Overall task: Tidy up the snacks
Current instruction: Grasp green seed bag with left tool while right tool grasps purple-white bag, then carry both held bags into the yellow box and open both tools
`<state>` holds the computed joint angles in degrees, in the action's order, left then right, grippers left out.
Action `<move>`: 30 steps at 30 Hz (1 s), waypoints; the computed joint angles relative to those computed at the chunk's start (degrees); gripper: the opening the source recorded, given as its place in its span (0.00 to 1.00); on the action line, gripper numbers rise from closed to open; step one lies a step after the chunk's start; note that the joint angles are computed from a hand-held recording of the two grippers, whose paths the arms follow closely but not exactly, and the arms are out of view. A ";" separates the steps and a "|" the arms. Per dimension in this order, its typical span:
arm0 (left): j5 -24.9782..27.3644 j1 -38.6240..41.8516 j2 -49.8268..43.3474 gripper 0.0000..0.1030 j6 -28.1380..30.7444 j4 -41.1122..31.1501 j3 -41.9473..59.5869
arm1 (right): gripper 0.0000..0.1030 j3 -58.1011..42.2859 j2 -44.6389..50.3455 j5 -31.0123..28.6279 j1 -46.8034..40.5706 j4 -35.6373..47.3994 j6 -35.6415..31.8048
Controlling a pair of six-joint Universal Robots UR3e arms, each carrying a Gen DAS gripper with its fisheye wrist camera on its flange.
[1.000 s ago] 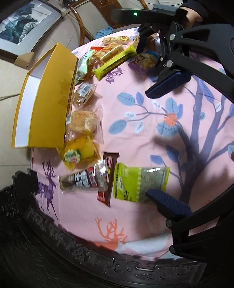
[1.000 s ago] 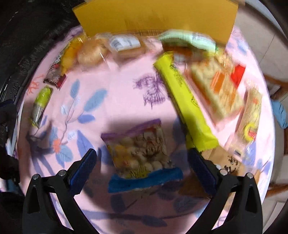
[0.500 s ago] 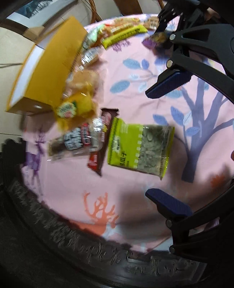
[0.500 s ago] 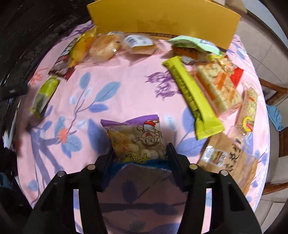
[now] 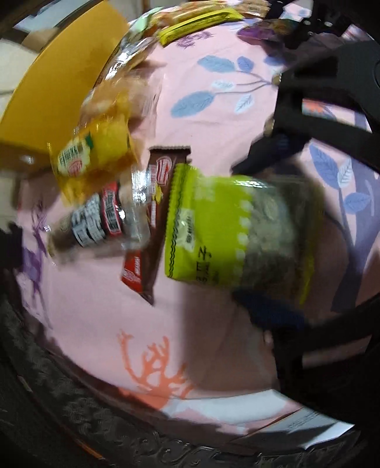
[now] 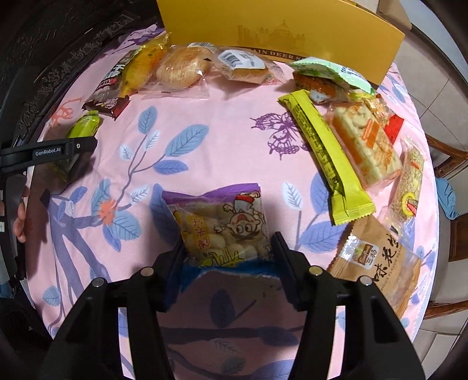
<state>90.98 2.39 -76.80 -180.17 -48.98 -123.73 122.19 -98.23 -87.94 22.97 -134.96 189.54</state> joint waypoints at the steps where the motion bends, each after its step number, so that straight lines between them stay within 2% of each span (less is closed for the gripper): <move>1: 0.62 -0.84 0.03 0.62 -0.18 -0.08 0.12 | 0.56 -0.51 0.53 -0.21 0.35 0.05 0.33; 6: -3.50 1.03 4.58 0.59 0.18 -2.13 -2.38 | 0.56 -1.79 1.89 -0.12 1.09 -0.07 1.37; 10: -5.26 -3.63 8.25 0.59 -0.99 -6.87 -0.17 | 0.55 -1.66 1.93 0.54 1.22 -1.18 2.70; 16: -0.02 -17.37 2.44 0.59 -6.16 -7.43 8.01 | 0.55 -3.62 0.91 -2.13 1.70 -1.02 3.73; 22: -0.13 -20.68 -1.82 0.59 -8.40 -6.85 14.33 | 0.55 -5.81 -3.06 -2.85 -0.78 1.21 3.11; 30: -0.98 -21.19 -8.82 0.59 -7.89 -5.12 22.81 | 0.55 -10.14 -7.08 -1.93 -5.90 4.53 1.64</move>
<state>90.00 -18.81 -85.62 -188.06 -54.10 -100.92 112.04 -105.30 -89.87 17.06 -130.44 191.18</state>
